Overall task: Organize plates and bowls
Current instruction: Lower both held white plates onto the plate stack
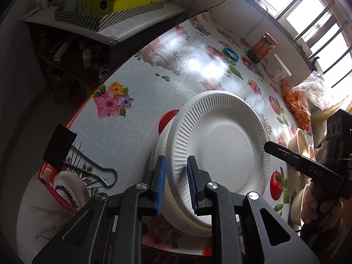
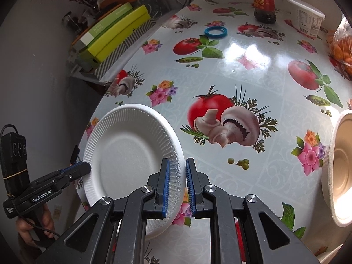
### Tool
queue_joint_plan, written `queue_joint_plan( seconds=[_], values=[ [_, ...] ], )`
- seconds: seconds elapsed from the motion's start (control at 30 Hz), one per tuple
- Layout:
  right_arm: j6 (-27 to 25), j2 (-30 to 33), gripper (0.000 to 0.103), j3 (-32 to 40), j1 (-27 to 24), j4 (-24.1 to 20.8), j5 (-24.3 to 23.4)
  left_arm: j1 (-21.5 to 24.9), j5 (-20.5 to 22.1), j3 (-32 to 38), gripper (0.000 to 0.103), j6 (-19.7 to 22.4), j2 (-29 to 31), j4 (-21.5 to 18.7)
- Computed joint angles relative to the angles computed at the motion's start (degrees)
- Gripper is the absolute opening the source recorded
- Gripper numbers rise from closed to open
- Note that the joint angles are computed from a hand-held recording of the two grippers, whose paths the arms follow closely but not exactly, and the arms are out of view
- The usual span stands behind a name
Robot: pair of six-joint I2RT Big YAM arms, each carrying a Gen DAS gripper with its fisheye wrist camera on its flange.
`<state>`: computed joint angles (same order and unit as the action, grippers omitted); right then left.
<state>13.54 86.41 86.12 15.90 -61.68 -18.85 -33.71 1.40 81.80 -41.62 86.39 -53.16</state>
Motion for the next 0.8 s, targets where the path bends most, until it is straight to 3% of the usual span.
queue_joint_plan(
  seconds=[0.8],
  values=[
    [-1.1, 0.6, 0.015, 0.4, 1.2, -0.6, 1.9, -0.1, -0.4, -1.4, 0.02, -0.2, -0.4, -0.1]
  ],
)
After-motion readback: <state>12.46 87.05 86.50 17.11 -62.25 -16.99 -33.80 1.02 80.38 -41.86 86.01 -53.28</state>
